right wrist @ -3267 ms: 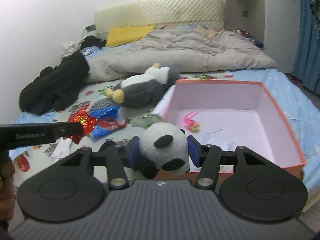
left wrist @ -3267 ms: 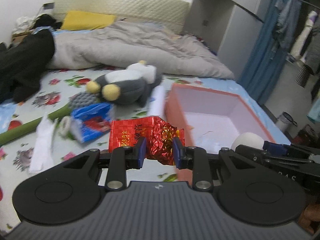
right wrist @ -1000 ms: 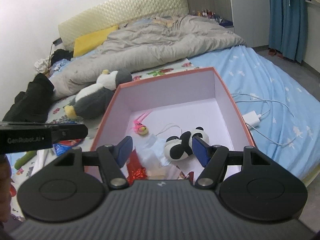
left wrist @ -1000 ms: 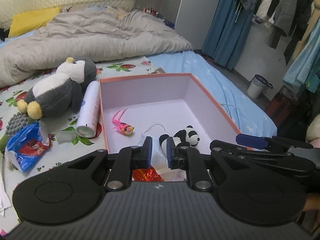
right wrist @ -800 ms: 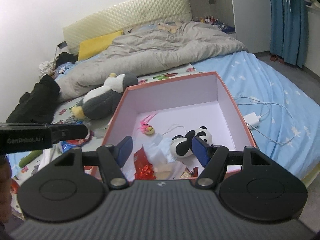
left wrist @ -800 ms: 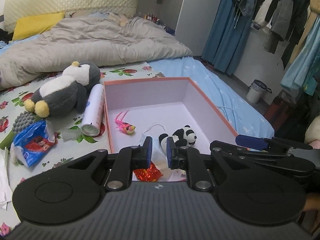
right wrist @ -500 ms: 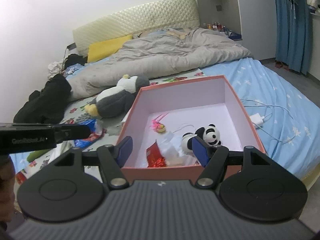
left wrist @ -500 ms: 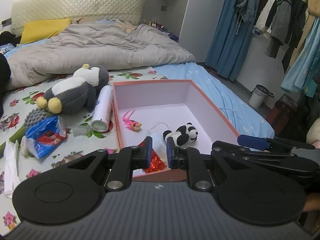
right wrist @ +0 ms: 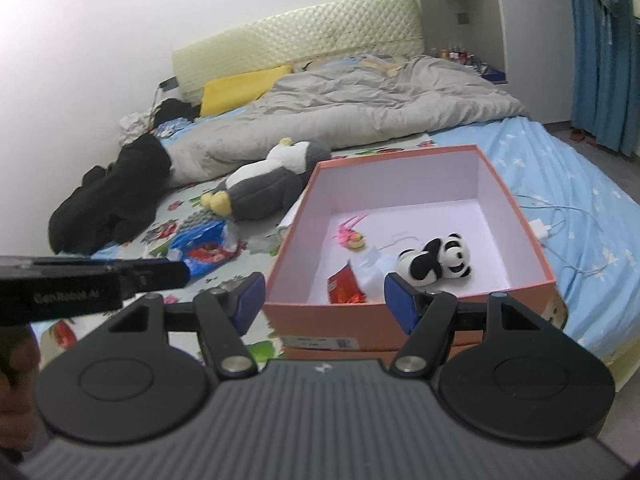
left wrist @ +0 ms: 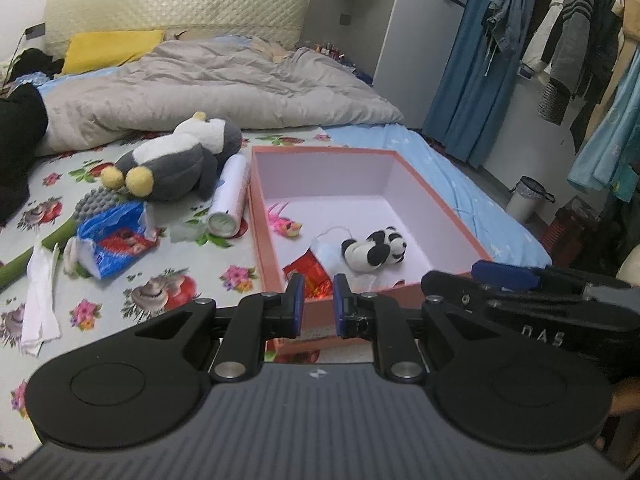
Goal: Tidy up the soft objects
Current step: 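Move both tools back toward the remaining items on the bed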
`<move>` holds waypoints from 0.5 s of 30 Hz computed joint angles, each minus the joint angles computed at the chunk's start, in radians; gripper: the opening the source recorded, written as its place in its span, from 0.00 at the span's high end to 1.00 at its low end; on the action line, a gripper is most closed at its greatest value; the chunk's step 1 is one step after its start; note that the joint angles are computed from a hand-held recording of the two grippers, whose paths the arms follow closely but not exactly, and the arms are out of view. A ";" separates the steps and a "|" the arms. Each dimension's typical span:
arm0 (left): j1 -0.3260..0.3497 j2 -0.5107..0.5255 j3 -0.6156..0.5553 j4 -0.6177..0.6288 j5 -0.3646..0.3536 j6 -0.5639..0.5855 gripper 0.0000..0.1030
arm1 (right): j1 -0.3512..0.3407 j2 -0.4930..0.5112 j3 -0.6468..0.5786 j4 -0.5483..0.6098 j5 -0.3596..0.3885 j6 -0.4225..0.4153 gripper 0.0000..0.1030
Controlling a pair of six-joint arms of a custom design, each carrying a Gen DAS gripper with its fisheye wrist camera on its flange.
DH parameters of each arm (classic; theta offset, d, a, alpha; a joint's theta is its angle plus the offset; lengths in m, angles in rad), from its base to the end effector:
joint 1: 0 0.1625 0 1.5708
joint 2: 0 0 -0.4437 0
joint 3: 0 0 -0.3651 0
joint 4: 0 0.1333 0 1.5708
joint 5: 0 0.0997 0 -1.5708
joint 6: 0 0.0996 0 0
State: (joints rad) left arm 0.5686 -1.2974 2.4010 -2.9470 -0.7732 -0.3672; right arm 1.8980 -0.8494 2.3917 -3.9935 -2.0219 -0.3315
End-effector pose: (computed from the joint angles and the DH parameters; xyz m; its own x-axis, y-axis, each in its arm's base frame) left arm -0.2260 -0.3872 0.2236 -0.7939 0.2663 -0.5466 0.5641 0.6580 -0.4987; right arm 0.2253 -0.3840 0.1505 -0.8414 -0.1688 0.5135 -0.5061 0.5797 -0.6387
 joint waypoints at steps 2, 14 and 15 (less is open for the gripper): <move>-0.006 -0.018 0.017 0.016 0.013 -0.019 0.83 | 0.006 0.006 0.004 0.002 0.005 0.000 0.34; -0.057 -0.164 0.107 0.175 0.113 -0.194 0.83 | 0.056 0.066 -0.005 0.007 0.040 -0.003 0.34; -0.063 -0.182 0.115 0.197 0.121 -0.217 0.83 | 0.059 0.071 -0.005 0.011 0.045 0.001 0.34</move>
State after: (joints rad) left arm 0.5060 -1.4799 2.5162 -2.7499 -0.6525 -0.5839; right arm 1.9570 -0.7781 2.3863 -3.9827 -1.9770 -0.3304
